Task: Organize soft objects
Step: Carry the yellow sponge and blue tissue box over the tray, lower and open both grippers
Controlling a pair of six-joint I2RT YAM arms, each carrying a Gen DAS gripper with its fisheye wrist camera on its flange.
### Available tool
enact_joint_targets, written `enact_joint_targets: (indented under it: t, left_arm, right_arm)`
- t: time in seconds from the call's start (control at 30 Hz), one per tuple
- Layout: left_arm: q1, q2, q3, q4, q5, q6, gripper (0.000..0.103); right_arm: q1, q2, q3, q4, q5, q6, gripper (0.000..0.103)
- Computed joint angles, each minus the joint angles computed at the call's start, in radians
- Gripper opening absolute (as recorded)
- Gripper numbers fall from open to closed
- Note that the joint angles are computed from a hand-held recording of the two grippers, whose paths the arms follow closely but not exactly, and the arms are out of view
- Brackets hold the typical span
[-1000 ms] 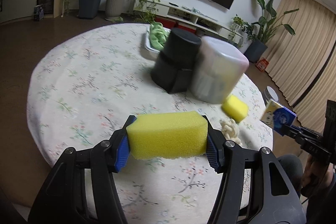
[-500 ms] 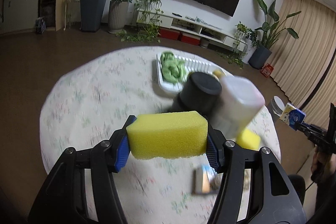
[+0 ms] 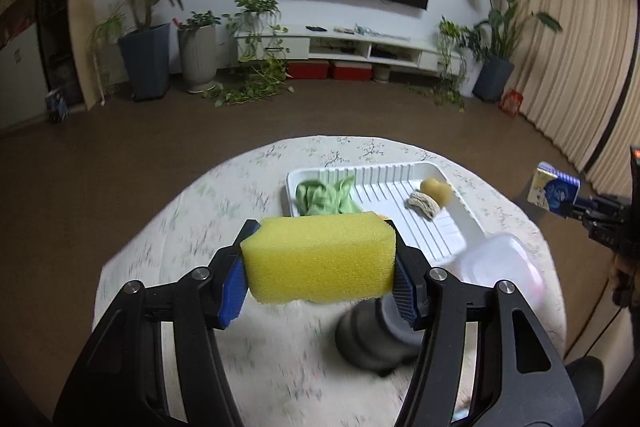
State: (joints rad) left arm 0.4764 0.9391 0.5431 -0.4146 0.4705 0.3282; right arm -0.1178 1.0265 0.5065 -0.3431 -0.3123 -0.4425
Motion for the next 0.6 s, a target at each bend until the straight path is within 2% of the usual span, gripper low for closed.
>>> enact_joint_targets:
  t: [0.13,0.3,0.6]
  left_arm:
    - [-0.137,0.183,0.08,0.102,-0.08,-0.027,0.057]
    - [-0.26,0.405,0.19,0.163,-0.171,-0.027,0.057]
    - [-0.311,0.696,0.358,0.195,-0.195,0.038,0.057]
  right_arm:
    - [0.175,0.164,0.077,0.094,0.1,0.064,0.023]
    - [0.331,0.391,0.194,0.164,0.175,0.089,0.023]
    - [0.397,0.677,0.404,0.178,0.138,0.094,0.023]
